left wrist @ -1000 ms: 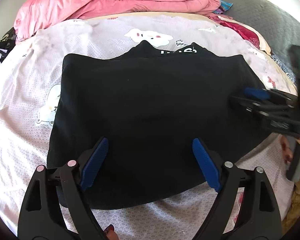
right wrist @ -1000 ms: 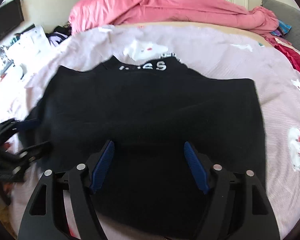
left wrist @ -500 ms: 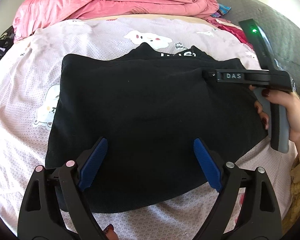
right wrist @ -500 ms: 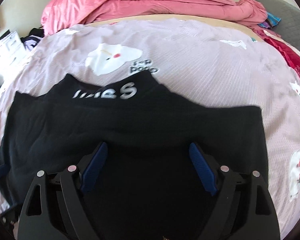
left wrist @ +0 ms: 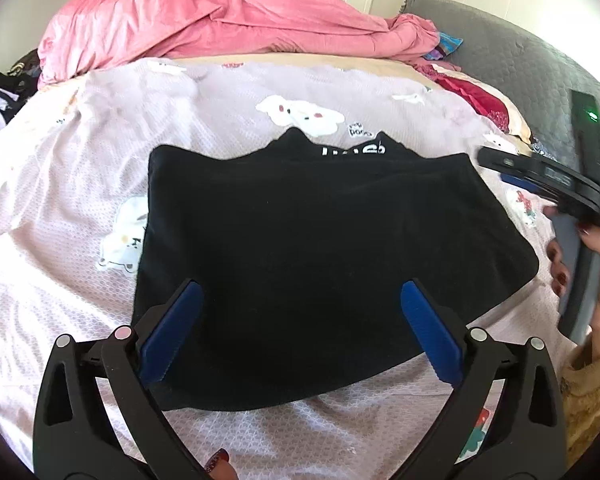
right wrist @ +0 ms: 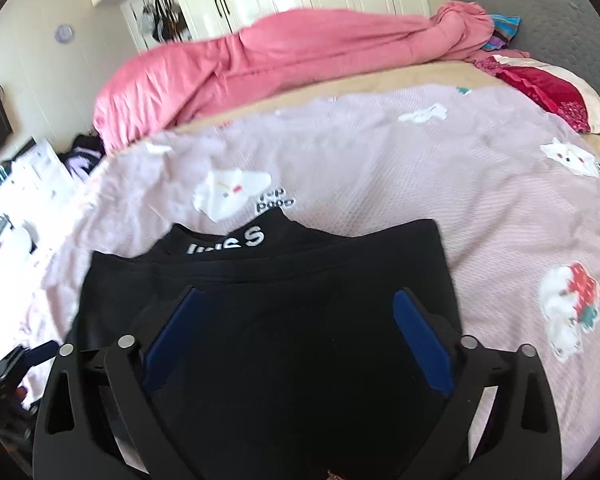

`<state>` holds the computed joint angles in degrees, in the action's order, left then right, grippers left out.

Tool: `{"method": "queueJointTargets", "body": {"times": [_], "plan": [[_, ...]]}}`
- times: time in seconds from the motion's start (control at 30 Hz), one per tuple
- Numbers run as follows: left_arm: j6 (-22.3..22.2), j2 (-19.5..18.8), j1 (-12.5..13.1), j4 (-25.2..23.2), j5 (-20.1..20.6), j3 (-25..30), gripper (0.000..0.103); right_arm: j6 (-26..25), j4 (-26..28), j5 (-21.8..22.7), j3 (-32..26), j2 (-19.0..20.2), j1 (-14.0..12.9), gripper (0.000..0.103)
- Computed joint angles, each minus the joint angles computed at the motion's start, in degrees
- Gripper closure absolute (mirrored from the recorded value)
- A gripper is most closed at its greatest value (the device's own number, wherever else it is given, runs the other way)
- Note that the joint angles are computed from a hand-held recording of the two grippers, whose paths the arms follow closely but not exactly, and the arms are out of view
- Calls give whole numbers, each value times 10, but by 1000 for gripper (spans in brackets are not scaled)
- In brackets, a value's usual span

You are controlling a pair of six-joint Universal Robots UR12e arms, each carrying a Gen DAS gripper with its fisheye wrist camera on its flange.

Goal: Fold small clothes

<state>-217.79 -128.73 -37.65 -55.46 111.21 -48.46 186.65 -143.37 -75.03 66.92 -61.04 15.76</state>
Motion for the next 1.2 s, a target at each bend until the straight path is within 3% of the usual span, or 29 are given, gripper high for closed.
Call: {"method": "queueJointTargets", "body": {"times": [0.33, 0.47, 0.6, 0.83, 1.0, 1.2], "plan": [[-16, -5, -10, -23, 23, 23, 9, -17, -67, -42, 81, -51, -3, 4], [-20, 0, -16, -14, 30, 15, 9, -23, -88, -38, 100, -63, -2, 4], [-23, 14, -17, -7, 36, -9, 9, -40, -92, -4, 117, -76, 2, 4], [-68, 50, 4, -56, 62, -53, 9, -98, -50, 45, 107, -72, 35, 4], [-87, 74, 20, -63, 65, -84, 9, -163, -9, 45, 89, -58, 69, 4], [-109, 87, 36, -63, 52, -107, 9, -242, 28, 10, 70, -37, 109, 4]]}}
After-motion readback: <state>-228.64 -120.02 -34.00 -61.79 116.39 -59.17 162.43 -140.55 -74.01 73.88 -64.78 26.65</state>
